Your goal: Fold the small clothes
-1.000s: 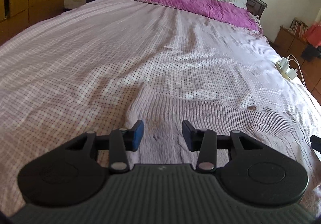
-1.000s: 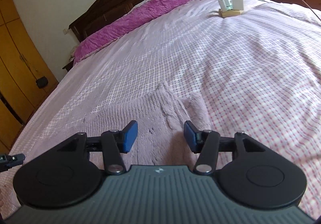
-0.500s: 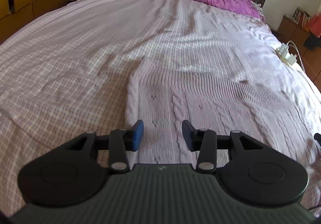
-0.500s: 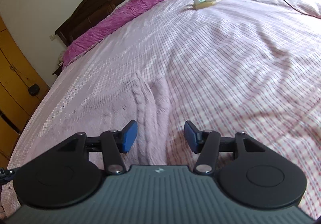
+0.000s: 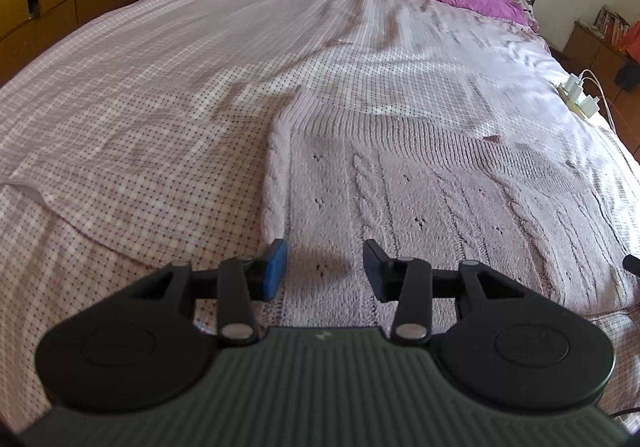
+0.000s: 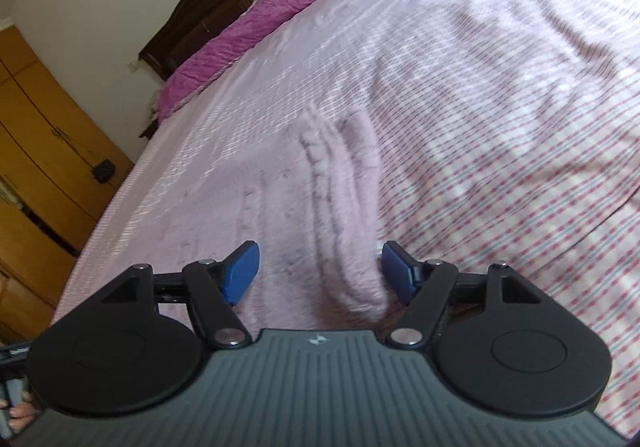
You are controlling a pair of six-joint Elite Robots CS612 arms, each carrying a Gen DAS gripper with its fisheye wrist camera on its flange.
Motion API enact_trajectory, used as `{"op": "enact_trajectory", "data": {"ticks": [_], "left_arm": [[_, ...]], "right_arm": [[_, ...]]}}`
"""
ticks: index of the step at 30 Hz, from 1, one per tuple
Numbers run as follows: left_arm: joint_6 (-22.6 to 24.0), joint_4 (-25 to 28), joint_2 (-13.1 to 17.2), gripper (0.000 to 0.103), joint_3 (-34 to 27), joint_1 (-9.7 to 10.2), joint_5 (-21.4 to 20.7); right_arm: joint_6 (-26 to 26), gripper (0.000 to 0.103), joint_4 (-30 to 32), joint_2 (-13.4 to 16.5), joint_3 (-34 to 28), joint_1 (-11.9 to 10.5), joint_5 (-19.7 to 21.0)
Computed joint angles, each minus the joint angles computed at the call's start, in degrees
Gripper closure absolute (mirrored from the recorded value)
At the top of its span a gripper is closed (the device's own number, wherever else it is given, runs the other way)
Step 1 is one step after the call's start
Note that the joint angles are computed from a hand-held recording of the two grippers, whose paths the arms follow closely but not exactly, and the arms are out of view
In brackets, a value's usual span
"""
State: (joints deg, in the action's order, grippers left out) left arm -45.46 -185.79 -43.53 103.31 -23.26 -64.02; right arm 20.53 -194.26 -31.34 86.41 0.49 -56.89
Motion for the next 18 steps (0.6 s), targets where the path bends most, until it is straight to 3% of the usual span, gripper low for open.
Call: {"op": "enact_trajectory", "data": {"ticks": [12,18], "left_arm": [[0.2,4.5,-0.1,0.059,-1.2,-0.06,-0.2],[0.2,4.9,-0.1,0.059,-1.3,-0.09,-0.2]], "right_arm": [[8.3,0.031,-5.7,2.3,-1.4,-0.2,2.2],[10.8,0.052,-6.5,2.6,-1.5,-0.4,1.3]]}}
